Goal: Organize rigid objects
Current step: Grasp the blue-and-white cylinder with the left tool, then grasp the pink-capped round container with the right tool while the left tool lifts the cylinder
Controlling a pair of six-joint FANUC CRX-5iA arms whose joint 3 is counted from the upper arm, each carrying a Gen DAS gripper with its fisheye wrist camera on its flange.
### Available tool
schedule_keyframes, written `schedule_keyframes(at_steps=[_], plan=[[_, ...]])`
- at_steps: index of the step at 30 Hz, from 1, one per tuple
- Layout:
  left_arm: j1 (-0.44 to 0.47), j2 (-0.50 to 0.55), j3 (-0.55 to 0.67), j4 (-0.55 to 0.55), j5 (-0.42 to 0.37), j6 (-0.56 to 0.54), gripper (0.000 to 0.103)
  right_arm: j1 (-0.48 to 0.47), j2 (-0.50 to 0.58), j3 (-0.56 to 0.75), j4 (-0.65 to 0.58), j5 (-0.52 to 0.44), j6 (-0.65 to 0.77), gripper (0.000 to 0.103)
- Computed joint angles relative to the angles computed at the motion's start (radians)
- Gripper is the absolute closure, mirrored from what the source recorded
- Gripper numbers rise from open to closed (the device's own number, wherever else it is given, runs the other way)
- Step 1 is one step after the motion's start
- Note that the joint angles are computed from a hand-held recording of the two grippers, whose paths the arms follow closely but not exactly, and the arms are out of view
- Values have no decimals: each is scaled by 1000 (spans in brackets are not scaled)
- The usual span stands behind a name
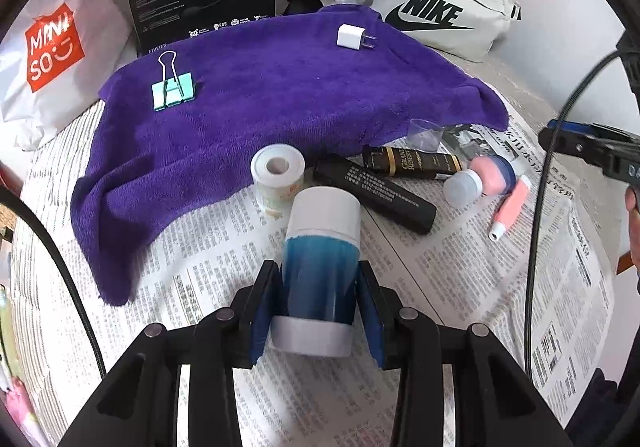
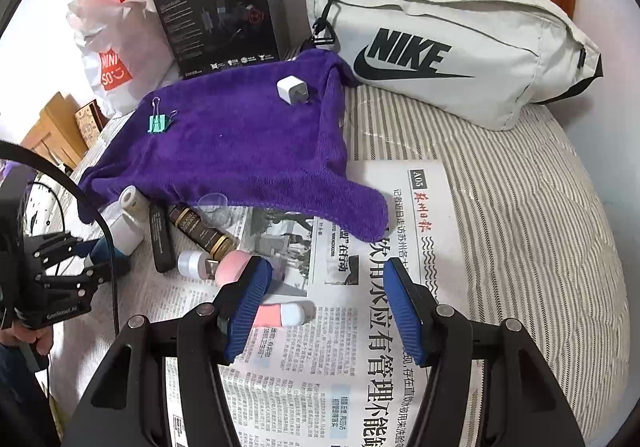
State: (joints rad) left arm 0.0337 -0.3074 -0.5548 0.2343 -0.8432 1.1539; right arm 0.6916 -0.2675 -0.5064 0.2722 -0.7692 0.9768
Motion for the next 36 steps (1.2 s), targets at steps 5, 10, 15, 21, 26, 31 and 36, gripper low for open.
schedule_keyframes(at_steps=[5, 10, 15, 21, 26, 31, 36], plan=[[-24, 29, 27, -35, 20, 60, 67, -10, -2, 17, -95, 1, 94, 43], [-19, 20, 21, -32, 15, 75, 67, 21, 10, 13, -119, 8, 132, 43], [-7, -1, 10, -35, -4, 83, 67, 36, 59, 32, -161, 23, 167, 43], [3, -12, -5, -16, 0, 71, 67, 62, 103, 19, -73, 47, 133, 43], [12, -18, -15, 1, 0, 50, 67, 37, 106, 18, -15, 20, 91, 43], [11, -15, -8, -3, -5, 64, 67, 27, 108, 23, -12, 6, 68, 43], [24, -18, -19, 25, -1, 51, 67, 47, 128, 16, 15, 37, 28, 44]])
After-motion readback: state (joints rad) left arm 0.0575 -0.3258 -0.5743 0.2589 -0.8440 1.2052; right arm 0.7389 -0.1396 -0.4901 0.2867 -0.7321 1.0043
